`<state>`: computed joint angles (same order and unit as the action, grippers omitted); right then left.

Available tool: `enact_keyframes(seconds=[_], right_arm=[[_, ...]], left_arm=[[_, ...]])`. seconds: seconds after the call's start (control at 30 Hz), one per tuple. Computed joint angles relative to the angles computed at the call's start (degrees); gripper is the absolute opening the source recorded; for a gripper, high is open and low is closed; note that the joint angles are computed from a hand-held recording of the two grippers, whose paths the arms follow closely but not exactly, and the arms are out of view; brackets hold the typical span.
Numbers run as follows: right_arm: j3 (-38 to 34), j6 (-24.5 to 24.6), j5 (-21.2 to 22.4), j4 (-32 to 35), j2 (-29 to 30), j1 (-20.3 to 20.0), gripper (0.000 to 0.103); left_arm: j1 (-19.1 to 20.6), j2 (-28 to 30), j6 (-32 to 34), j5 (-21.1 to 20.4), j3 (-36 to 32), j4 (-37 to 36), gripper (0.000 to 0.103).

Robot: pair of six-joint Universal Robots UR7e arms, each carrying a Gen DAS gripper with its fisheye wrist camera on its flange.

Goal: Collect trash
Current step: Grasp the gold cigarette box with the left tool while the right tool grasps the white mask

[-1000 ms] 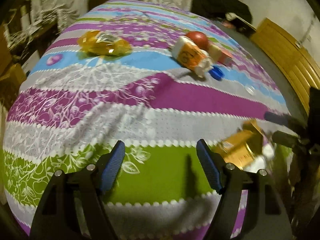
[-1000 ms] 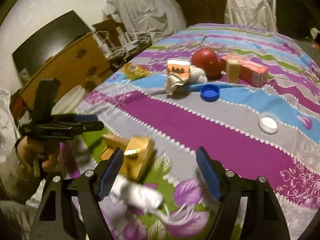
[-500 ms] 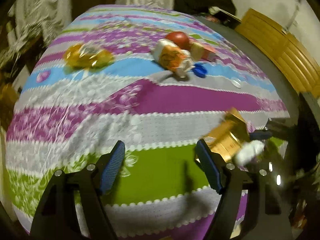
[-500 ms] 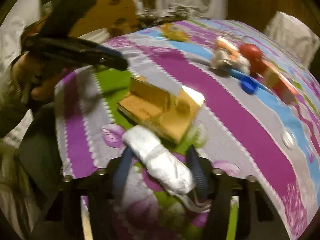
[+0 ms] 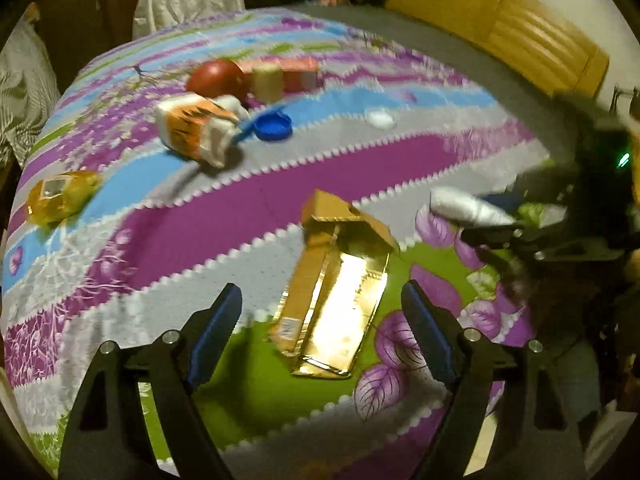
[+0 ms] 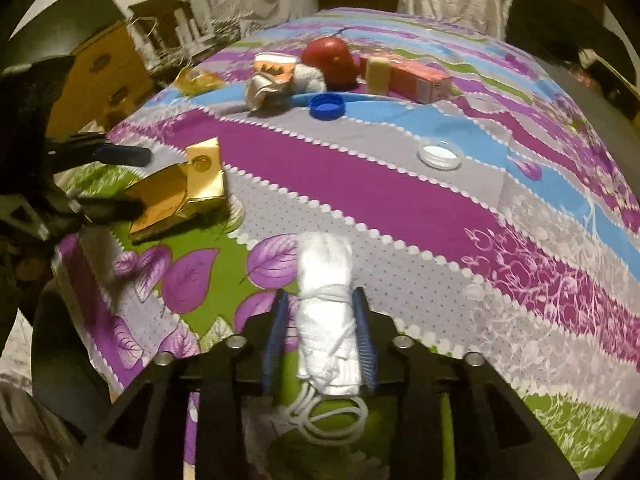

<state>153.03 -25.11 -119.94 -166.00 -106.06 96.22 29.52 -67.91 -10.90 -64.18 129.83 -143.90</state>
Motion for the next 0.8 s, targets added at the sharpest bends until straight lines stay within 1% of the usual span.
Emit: enact_keyframes(seconds=[0.1, 0.17, 0.2, 0.27, 0.3, 0.33, 0.37, 0.4, 0.43, 0.53, 0.6, 0.67, 0.7, 0.73, 0.77, 0.8], right_arm=[[-1.04, 0.41, -2.49, -0.71, 3.28, 1.79, 0.039], [-1.09, 0.14, -2.96, -2.56, 4.74, 1.93, 0.04], [-0.97, -0.17, -2.99, -3.1, 4.75, 1.8, 0.04], [-0.23, -0.78, -3.71, -5.42, 5.26, 2.11, 0.04], [0.49, -1.14, -4.74, -8.03, 6.24, 2.86, 0.04], [0.83, -1.47, -5.2, -9.73, 6.91, 3.11, 0.037], [1.63, -1.53, -5.78, -12.58, 7.83, 3.72, 0.034], [2.1, -1.66, -5.99, -14.35, 8.27, 3.95, 0.028], [2.91, -1.65, -6.32, -17.39, 9.09, 4.34, 0.027], [4.98, -0.59, -4.32, -23.22, 9.11, 4.08, 0.027], [6.14, 0.38, -3.41, -27.75, 9.47, 4.88, 0.027], [6.86, 1.8, -4.41, -34.97, 12.0, 7.8, 0.027], [6.92, 2.39, -5.17, -38.13, 13.31, 9.37, 0.027], [6.84, 2.9, -5.81, -39.96, 14.09, 10.67, 0.027], [6.53, 3.55, -7.53, -43.92, 16.21, 13.17, 0.027], [6.29, 3.64, -8.65, -45.78, 17.11, 14.74, 0.027]], left_arm=[[0.18, 1.95, -1.35, 0.58, -0.95, 2.01, 0.078], [0.29, 2.76, -2.42, 1.4, -1.31, 2.56, 0.068], [0.36, 2.92, -2.76, 1.25, -1.44, 2.75, 0.061], [-0.12, 3.05, -3.2, 2.1, -0.93, 1.87, 0.059], [-0.63, 3.14, -3.38, 2.7, -0.44, 1.19, 0.057], [-1.23, 3.12, -3.58, 3.45, 0.19, 0.48, 0.055], [-1.81, 2.89, -3.97, 4.09, 0.95, -0.38, 0.054], [-2.28, 2.78, -4.37, 4.71, 1.41, -0.96, 0.051], [-2.98, 2.54, -5.08, 5.67, 2.14, -1.83, 0.05], [-5.03, 0.98, -7.8, 8.07, 4.88, -5.52, 0.048], [-6.63, -0.67, -10.41, 10.62, 6.55, -7.16, 0.048], [-7.71, -2.01, -12.62, 12.71, 7.47, -8.2, 0.048], [-8.77, -3.3, -14.6, 14.82, 8.26, -8.96, 0.048], [-9.48, -4.35, -15.8, 16.2, 8.73, -9.1, 0.048], [-10.11, -4.91, -16.86, 17.32, 8.96, -9.42, 0.048], [-11.51, -6.14, -18.96, 19.81, 9.58, -9.64, 0.048]])
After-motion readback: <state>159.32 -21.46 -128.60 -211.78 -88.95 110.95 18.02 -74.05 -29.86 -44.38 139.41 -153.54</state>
